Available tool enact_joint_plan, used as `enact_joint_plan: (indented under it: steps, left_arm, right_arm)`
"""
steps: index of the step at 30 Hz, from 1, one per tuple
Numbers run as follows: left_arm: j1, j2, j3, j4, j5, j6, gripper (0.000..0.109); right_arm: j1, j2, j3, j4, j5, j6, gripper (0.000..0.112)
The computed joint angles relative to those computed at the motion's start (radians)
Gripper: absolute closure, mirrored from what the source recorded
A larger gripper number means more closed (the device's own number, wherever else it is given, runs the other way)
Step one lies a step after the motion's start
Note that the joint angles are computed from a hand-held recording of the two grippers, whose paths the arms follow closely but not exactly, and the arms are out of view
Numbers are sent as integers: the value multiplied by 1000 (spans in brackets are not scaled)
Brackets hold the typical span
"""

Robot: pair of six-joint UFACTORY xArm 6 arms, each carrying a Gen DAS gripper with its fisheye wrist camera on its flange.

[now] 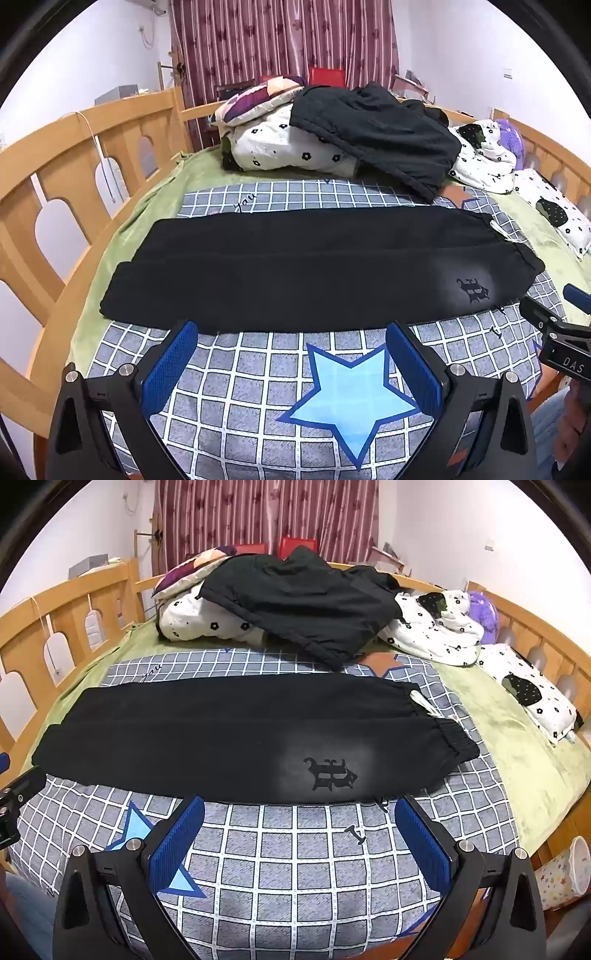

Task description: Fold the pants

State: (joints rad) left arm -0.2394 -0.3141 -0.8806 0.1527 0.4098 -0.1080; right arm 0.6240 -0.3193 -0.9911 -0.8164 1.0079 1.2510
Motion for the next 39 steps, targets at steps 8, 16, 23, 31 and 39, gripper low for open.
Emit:
enact_joint_plan:
  steps: [8, 16, 23, 31, 39]
  left_arm:
    - [-1, -22, 30, -77, -55, 74, 6]
    - [5, -10, 20, -126, -37, 101, 6]
    - [3, -12, 22, -67, -33, 66, 6]
    - [3, -13, 25, -59, -32, 56, 6]
    - [4, -15, 26, -57, -32, 56, 6]
  right_arm:
    - [0, -2, -4, 11, -3, 2, 11]
    - [2, 13, -13, 5, 9, 1, 11]
    - [4, 15, -15, 4, 10, 0, 11]
    - [6, 17, -17, 2, 14, 1, 11]
    - [8, 17, -20, 2, 17, 2, 11]
